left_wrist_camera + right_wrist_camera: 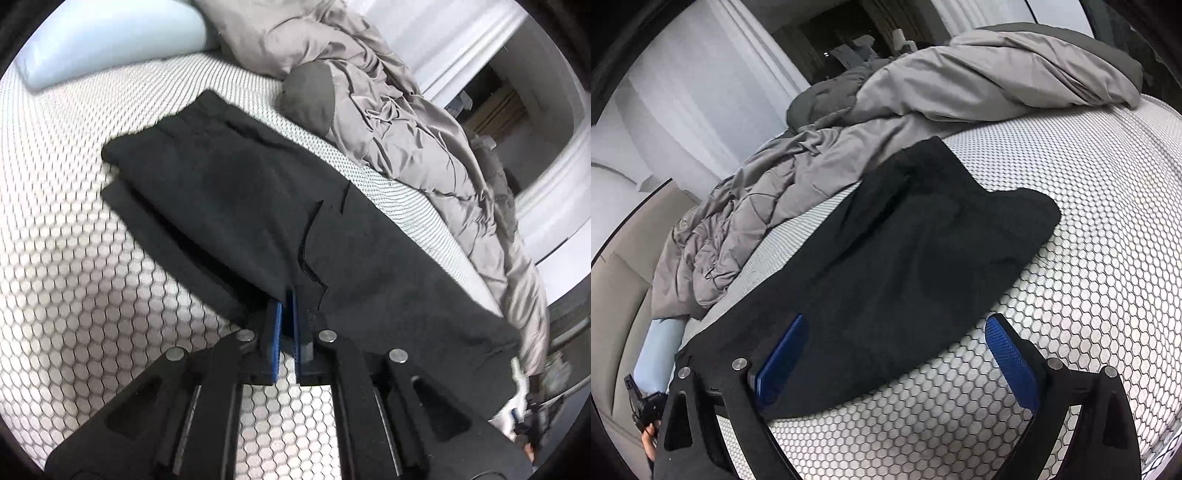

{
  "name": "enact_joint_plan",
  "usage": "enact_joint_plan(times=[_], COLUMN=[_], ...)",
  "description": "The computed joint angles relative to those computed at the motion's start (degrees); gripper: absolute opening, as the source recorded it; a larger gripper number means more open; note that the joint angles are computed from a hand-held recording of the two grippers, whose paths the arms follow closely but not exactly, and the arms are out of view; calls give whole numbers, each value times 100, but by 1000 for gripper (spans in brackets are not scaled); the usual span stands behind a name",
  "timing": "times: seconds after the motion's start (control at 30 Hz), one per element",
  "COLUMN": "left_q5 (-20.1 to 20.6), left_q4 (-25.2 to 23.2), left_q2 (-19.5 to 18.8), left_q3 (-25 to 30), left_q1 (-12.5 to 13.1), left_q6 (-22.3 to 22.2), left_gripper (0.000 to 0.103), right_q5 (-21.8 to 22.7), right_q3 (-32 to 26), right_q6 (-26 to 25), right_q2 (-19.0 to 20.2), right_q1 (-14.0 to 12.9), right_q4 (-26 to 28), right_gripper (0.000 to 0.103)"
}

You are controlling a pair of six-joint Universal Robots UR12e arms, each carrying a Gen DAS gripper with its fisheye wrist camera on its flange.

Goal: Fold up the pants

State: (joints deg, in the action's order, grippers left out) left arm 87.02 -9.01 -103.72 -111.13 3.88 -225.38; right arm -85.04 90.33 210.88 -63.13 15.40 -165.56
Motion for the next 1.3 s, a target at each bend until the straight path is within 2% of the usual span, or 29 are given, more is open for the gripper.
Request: enact_joint_plan(times=[0.07,0.1,0.17,0.2,0.23,0.3,0.37,0.43,0.5,0.57,0.63,0.7,0.73,0.77,0.87,0.97,1.0,1.03,1.07,1.1,1.17,1.3], left_q5=[-155,-105,-84,-155,-261,-667,-851,-870,-746,-522,-313,-167,-129,-65,127,311,348,373,384,368,266,352], left_q4=[144,190,284,289,336,495,504,318,506,480,356,454,478,512,597,613,593,559,557,564,680,730], left_q2=[100,180,302,325,337,281,161,29,-89,-165,-203,-205,-213,-203,-172,-168,-156,-157,-149,-135,-81,89], left_q3=[-116,-177,-309,-347,-395,-456,-394,-289,-242,-141,-70,-99,-87,-92,-74,-44,-49,-29,-32,-42,-124,-324], left_q1=[56,54,54,70,96,187,206,212,187,132,90,67,58,44,-8,-67,-79,-89,-92,-83,-45,-42], left_q6=[-100,-101,-100,-159,-268,-485,-546,-768,-978,-1009,-1092,-1287,-1295,-1275,-1066,-968,-965,-960,-936,-909,-939,-791], left_gripper=[6,11,26,41,46,46,46,46,46,44,28,17,10,8,5,3,3,2,2,2,2,2], right_q5=[38,67,99,90,95,253,444,580,627,745,820,582,549,621,1027,1168,1234,1291,1390,1468,1475,1116], right_q3=[4,18,42,52,62,64,67,36,-7,-16,6,-9,-20,0,104,74,29,-30,-127,-246,-319,-174], right_q6=[129,160,149,110,75,-8,-26,-122,-261,-161,103,272,366,473,937,1300,1466,1569,1631,1691,1745,1146], right_q2=[-7,-17,-50,-66,-83,-99,-100,-82,-65,-55,-41,-31,-23,-14,80,280,382,469,560,639,688,445], right_q1=[-18,-28,-32,-24,-16,-20,-29,-35,-44,-103,-177,-215,-248,-288,-449,-532,-561,-581,-602,-622,-621,-520], right_q4=[18,4,-3,0,9,81,113,196,346,415,408,630,770,775,205,-585,-866,-986,-957,-701,-520,-611], right_gripper=[98,98,98,98,98,98,98,98,98,98,98,98,98,98,98,95,83,50,28,18,13,8])
